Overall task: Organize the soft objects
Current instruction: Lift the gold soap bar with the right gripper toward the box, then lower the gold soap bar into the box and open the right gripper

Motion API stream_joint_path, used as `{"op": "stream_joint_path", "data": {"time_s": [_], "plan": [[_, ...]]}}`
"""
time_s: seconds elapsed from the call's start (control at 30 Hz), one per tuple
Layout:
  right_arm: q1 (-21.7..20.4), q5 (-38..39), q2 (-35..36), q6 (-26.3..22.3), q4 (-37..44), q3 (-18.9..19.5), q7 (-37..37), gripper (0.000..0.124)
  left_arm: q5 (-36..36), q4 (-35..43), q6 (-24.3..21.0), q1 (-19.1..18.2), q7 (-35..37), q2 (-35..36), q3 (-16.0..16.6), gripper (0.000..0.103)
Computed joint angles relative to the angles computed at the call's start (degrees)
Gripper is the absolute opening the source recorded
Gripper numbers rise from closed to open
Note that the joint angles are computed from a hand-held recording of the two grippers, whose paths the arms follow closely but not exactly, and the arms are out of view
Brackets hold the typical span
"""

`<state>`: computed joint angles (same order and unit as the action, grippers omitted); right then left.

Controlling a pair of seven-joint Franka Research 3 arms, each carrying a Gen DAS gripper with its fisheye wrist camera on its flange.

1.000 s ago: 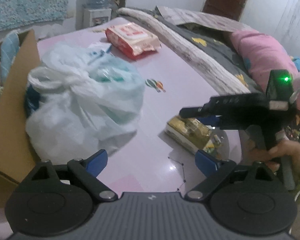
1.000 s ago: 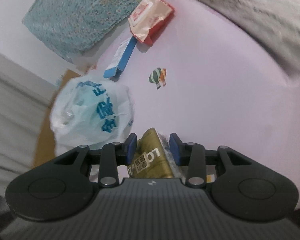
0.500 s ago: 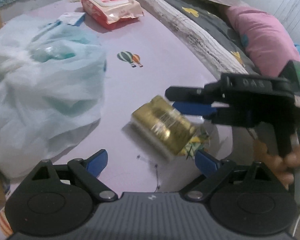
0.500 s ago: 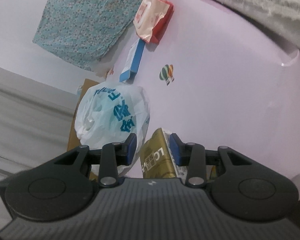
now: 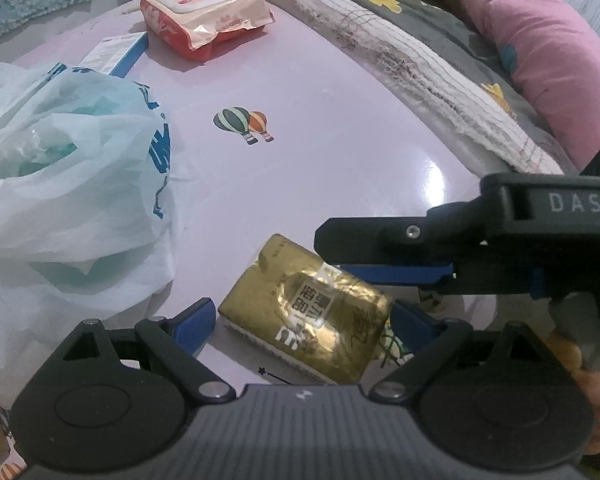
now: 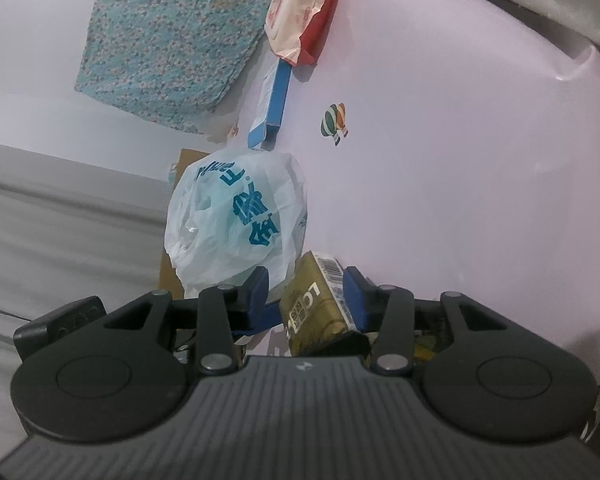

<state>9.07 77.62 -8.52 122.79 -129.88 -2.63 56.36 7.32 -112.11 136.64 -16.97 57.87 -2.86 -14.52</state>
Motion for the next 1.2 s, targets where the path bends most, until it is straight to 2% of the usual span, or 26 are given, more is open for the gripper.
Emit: {"op": "stream_joint_path", "data": {"time_s": [0.2,0.43,0.67,0.9,1.2], "plan": [[-0.15,0.29,0.41,-0.7,0.3,-0.08,-0.6,0.04,2.72,0.06,0.66,-0.09,-1.04,0.39,-0.23,0.088],[-0.2,0.16,0.39,-0.66,0.37,0.08,-0.94,0.041,3.95,-1.36,2.63,-0.16,-1.5,-0.41,-0.21,0.087],[-0.04,0.23,-0.52,-0.8,-0.11,0.13,-0.18,0.046,2.5,-2.45,3.52,-0.28,-1.13,-1.63,-0.16,0.086],[0.75,0.82,-3.85,-0.82,-1.12,-0.15,-0.59,0.047,2.48,-5.09,5.62,-0.31,-1.67,-5.6,-0.06,0.086],[3.69,0.5,-8.37,-0.1,0.08,0.17,-1.79,0.049,4.65,-11.57,9.57,0.65,-5.41,-15.01,0.26,0.086]]}}
